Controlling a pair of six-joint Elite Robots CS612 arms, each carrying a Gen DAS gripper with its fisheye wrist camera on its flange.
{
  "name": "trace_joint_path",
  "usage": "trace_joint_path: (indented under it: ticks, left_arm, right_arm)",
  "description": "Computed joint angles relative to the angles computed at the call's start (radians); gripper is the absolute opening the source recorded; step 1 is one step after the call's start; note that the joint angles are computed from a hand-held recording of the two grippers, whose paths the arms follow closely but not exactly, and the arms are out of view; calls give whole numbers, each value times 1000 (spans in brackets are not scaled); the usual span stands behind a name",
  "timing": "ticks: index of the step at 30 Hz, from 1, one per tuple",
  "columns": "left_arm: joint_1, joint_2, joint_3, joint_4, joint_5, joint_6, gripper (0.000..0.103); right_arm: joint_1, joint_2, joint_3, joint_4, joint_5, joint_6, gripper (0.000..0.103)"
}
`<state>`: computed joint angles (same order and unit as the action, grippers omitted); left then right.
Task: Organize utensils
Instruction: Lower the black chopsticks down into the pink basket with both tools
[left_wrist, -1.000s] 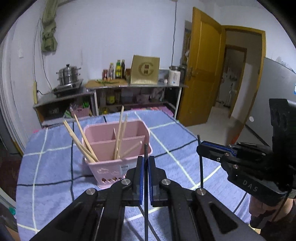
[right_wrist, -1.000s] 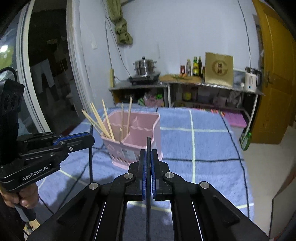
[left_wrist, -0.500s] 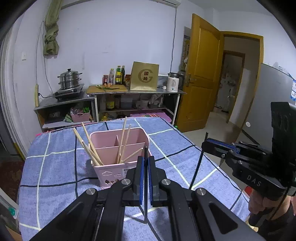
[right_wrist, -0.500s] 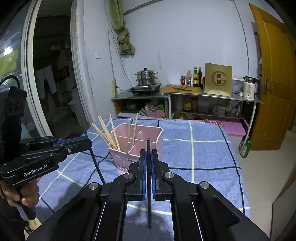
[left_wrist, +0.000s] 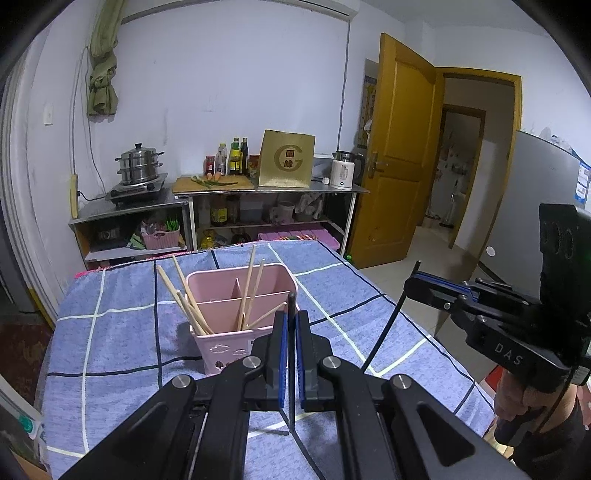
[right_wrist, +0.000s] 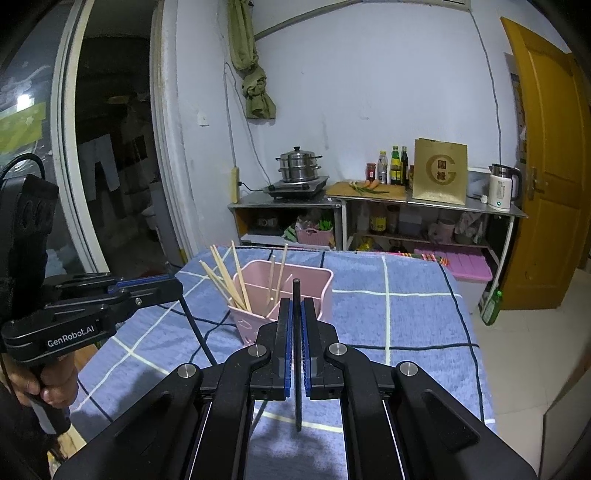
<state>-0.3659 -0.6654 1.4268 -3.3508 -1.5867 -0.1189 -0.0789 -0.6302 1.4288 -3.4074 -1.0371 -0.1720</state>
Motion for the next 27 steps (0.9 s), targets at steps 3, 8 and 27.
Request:
trace_joint_path:
  ticks: [3,8,27]
  left_arm:
    - [3,-9,9,2,0,0,4]
    - [11,-20,11,21,3,-10,4]
    - [39,-40,-82,63,50,-5,4]
  right_arm:
    - [-1,1,-3,1,12,-2,4]
    - [4,1,-10,16,32,-11,4]
    - [43,25,-129,18,80,13,4]
